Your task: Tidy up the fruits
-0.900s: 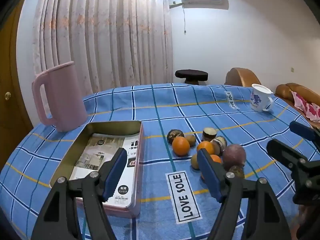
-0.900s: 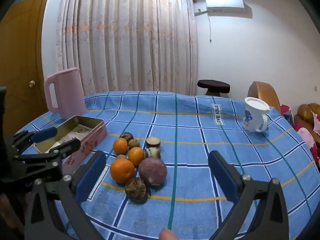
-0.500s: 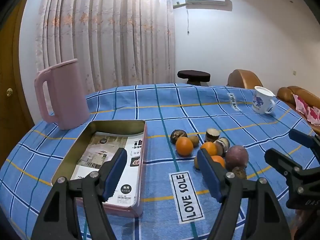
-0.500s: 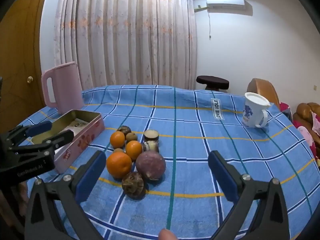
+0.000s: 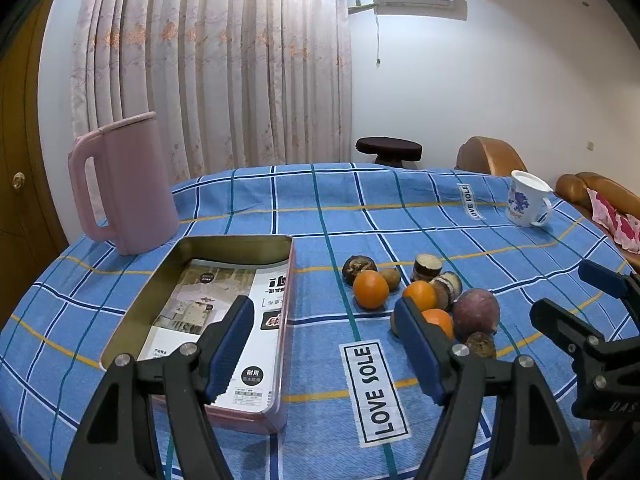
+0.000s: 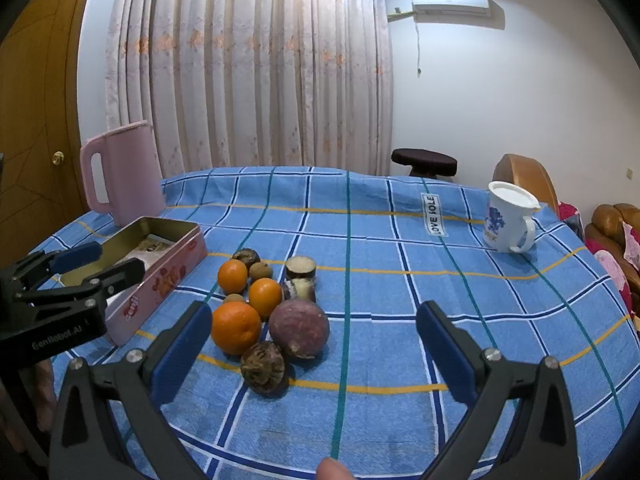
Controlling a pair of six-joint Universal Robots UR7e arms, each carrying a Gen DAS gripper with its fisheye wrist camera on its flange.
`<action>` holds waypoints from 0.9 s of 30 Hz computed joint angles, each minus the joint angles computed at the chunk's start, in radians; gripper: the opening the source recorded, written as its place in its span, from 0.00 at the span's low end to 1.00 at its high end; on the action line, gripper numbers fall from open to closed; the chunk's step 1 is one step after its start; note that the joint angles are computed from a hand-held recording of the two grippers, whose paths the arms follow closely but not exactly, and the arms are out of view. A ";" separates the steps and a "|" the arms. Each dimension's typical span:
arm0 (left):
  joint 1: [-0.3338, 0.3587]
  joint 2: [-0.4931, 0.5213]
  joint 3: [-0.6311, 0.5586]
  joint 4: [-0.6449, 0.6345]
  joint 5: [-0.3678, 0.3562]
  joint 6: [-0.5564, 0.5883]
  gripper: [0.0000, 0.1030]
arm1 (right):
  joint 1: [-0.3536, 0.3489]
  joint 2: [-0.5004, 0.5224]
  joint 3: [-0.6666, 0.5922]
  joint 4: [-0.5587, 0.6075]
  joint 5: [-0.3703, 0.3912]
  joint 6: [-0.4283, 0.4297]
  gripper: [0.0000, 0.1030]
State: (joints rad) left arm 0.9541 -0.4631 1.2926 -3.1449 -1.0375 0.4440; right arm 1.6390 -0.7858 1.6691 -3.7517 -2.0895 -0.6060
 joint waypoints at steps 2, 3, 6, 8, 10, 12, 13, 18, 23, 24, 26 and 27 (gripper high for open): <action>0.000 0.000 0.000 0.001 0.000 0.000 0.72 | -0.001 -0.001 0.001 0.002 0.003 0.003 1.00; 0.001 0.000 -0.001 0.001 0.000 0.000 0.72 | 0.000 0.000 0.001 0.001 0.002 0.002 1.00; 0.000 0.001 -0.003 0.001 0.002 0.000 0.72 | 0.000 0.002 0.000 0.001 0.002 0.002 1.00; 0.000 0.000 -0.002 0.002 0.002 0.000 0.72 | 0.001 0.003 -0.001 0.002 0.000 0.001 1.00; -0.001 0.000 -0.003 0.003 0.003 -0.002 0.72 | 0.000 0.002 0.000 0.001 0.002 0.001 1.00; -0.001 0.000 -0.005 0.002 0.003 -0.001 0.72 | 0.000 0.003 0.000 0.003 0.004 0.003 1.00; -0.001 0.000 -0.004 0.000 0.002 -0.001 0.72 | 0.001 0.004 -0.002 0.002 0.004 0.003 1.00; 0.000 -0.004 -0.001 -0.003 -0.001 0.000 0.72 | 0.005 0.012 -0.009 0.005 -0.002 0.002 1.00; 0.000 -0.004 0.000 -0.003 0.000 0.002 0.72 | 0.004 0.015 -0.008 0.006 -0.002 0.005 1.00; 0.000 -0.004 0.000 -0.003 -0.001 0.001 0.72 | 0.004 0.016 -0.008 0.006 -0.001 0.006 1.00; 0.001 -0.005 0.001 -0.002 0.000 0.001 0.72 | 0.005 0.018 -0.009 0.006 -0.003 0.005 1.00; 0.001 -0.006 0.003 -0.002 0.000 0.001 0.72 | 0.005 0.020 -0.010 0.005 -0.004 0.005 1.00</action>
State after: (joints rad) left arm 0.9552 -0.4690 1.2954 -3.1470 -1.0376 0.4450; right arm 1.6445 -0.7659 1.6593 -3.7467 -2.0937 -0.6012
